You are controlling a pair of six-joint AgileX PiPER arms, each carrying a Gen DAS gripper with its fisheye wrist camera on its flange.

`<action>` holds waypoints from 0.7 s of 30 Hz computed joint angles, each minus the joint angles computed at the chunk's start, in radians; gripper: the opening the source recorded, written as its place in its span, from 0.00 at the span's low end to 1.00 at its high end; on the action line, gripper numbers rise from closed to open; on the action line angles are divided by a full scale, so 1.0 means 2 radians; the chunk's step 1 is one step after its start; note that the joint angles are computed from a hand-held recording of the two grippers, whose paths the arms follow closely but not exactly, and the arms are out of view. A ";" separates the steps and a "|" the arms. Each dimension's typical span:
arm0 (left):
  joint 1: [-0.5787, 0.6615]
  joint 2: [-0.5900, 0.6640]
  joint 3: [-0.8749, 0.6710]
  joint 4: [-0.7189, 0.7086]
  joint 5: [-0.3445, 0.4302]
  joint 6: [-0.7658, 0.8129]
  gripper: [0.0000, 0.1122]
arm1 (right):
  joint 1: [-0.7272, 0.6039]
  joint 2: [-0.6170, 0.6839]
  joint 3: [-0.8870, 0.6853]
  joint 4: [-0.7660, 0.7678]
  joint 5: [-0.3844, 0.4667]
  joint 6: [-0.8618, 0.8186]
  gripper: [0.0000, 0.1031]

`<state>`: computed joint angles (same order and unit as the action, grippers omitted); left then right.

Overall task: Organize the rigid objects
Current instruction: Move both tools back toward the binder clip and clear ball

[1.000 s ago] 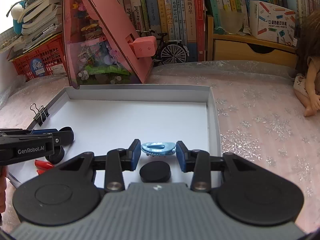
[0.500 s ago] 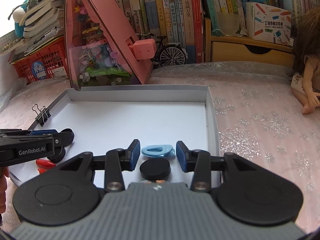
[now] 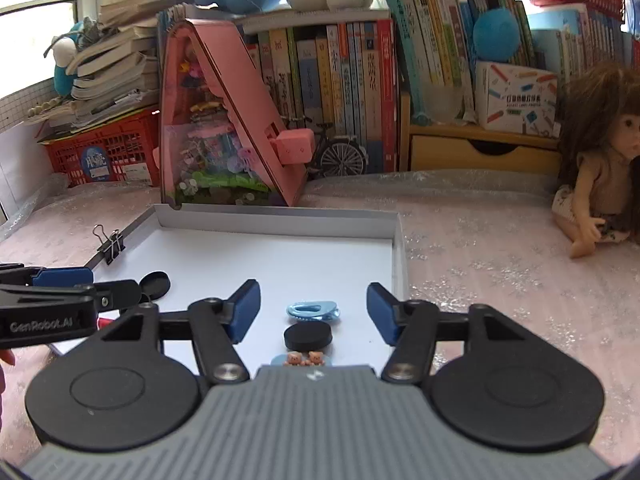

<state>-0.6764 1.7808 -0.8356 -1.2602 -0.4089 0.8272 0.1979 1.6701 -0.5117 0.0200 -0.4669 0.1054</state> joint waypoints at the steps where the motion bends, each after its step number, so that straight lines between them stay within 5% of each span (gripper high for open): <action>1: -0.009 -0.010 0.013 0.009 -0.006 -0.012 0.54 | 0.000 -0.007 0.011 0.001 -0.008 -0.004 0.75; 12: -0.147 -0.069 0.121 0.040 -0.106 -0.091 0.63 | -0.019 -0.095 0.132 -0.009 -0.078 -0.024 0.84; 21: -0.206 -0.077 0.161 0.049 -0.098 -0.148 0.64 | -0.050 -0.119 0.205 -0.002 -0.127 -0.053 0.91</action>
